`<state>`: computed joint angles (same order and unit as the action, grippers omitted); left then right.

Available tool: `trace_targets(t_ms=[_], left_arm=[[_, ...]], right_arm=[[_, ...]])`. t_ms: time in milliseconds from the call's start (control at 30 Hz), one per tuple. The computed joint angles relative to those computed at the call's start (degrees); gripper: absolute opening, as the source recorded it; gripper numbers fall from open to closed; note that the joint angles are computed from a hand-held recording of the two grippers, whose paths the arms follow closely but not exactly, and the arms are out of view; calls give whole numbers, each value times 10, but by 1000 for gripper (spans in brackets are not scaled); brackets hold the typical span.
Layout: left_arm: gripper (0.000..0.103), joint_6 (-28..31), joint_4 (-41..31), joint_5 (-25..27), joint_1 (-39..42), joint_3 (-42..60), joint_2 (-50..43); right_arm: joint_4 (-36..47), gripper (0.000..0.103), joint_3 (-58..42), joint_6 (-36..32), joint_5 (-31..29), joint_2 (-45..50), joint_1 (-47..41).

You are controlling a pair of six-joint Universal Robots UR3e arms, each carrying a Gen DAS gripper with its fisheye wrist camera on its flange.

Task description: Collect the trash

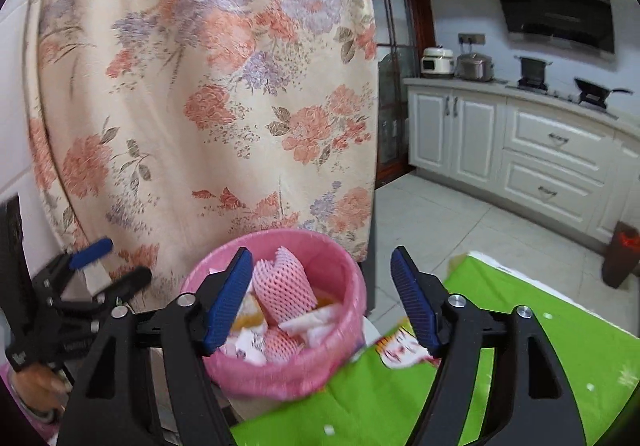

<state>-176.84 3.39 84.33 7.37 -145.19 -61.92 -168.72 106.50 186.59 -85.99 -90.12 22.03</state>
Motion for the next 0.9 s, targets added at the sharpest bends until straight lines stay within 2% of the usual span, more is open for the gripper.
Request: trace_targets(t_ms=[167,267,367,467,667,800,900], left_arm=[[98,-16,-46,92,-71,0,79],[98,-24,-114,91,-84,-4,157],[98,-38,-157,125,-132,-11,209],[98,-79,-151,242,-259,-8,183],[98,-144,-192,341,-394,-15,179],[98,-209,-220,407,-481,-24,170],[98,-249,-234,438,-526,-26,158]], right_arm=[[13,84,82,17,-71,-105,46],[40,84,125,38,-113,-168,80],[70,84,156,66,-140,-213,110],[86,84,185,99,-177,-244,149],[105,84,237,147,-234,-294,208],[115,84,259,176,-262,-321,236],[118,84,260,190,-296,-317,267]])
